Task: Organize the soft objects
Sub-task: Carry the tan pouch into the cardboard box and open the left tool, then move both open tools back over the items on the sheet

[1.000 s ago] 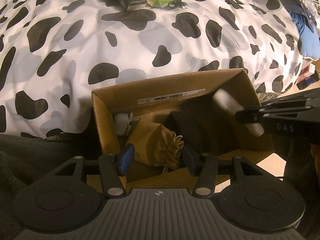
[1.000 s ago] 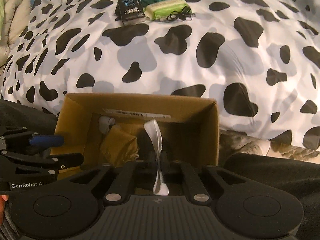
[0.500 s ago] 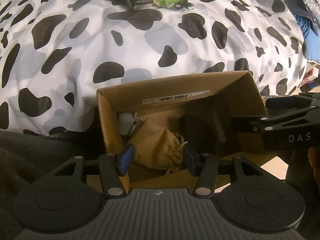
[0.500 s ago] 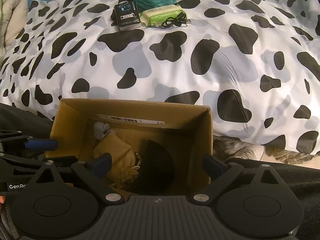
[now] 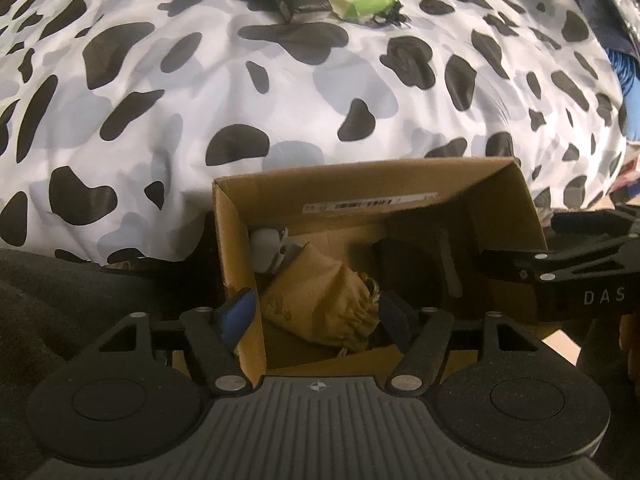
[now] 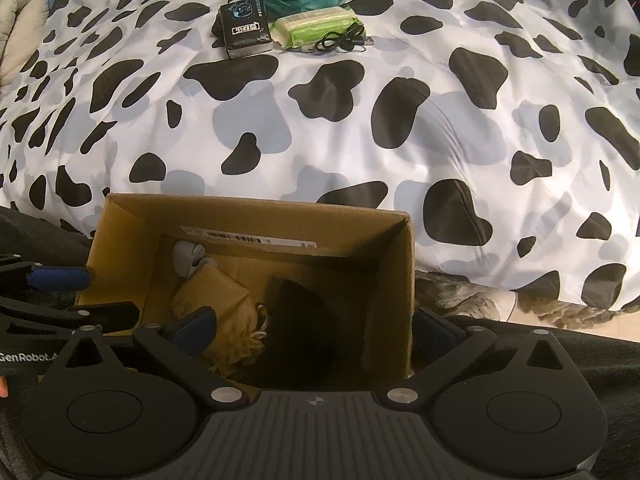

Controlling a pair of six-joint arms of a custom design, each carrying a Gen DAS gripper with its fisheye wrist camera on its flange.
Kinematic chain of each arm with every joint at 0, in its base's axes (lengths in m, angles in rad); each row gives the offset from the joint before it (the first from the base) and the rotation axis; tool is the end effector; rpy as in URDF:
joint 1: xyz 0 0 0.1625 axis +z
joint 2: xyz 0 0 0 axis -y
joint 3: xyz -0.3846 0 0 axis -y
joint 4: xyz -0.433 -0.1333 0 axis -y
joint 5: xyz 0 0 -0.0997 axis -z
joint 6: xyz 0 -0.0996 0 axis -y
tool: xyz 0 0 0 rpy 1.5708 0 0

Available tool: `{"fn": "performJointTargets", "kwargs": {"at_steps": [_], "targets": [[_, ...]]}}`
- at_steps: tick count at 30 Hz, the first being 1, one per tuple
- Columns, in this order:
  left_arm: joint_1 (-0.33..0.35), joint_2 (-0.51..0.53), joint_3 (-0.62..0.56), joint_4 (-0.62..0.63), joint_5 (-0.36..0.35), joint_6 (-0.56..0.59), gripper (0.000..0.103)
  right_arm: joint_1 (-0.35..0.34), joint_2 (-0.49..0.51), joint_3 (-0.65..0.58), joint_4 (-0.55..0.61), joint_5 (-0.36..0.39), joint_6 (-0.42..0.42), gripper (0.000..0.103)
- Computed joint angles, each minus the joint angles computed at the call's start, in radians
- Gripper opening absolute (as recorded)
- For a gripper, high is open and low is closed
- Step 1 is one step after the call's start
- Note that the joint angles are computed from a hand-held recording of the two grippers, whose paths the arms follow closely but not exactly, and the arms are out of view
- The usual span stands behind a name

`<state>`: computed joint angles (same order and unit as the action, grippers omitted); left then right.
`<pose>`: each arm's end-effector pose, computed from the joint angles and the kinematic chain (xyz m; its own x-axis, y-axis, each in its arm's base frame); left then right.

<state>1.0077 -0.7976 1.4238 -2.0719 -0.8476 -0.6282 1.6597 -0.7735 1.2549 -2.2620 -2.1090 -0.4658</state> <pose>-0.2100 -0.7059 0.0975 -0.7885 -0.1128 -0.6046 0.0819 0.9550 -0.2849 0.1507 -0.7639 0.1678 -0.7336 -0.4107 0.5415 -0.4660 0.8839 0.0391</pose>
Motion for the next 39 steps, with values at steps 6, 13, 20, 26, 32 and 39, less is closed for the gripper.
{"fn": "performJointTargets", "kwargs": {"at_steps": [6, 13, 20, 26, 32, 39], "targets": [[-0.003, -0.002, 0.007, -0.026, 0.021, -0.008, 0.07, 0.003, -0.002, 0.012, -0.053, -0.01, -0.02, 0.103], [-0.002, -0.015, 0.026, -0.066, 0.037, -0.019, 0.07, 0.006, 0.001, 0.017, -0.104, -0.019, -0.028, 0.103], [-0.009, -0.018, 0.041, -0.116, 0.091, -0.022, 0.071, 0.011, 0.003, 0.027, -0.164, -0.023, -0.054, 0.103], [-0.02, -0.021, 0.06, -0.2, 0.16, 0.02, 0.072, 0.01, 0.003, 0.029, -0.212, -0.01, -0.057, 0.103], [-0.024, -0.019, 0.067, -0.274, 0.204, 0.07, 0.073, 0.009, 0.006, 0.029, -0.295, 0.025, -0.08, 0.103], [-0.027, 0.006, 0.056, -0.386, 0.227, 0.21, 0.079, 0.005, 0.019, 0.015, -0.405, 0.077, -0.13, 0.103]]}}
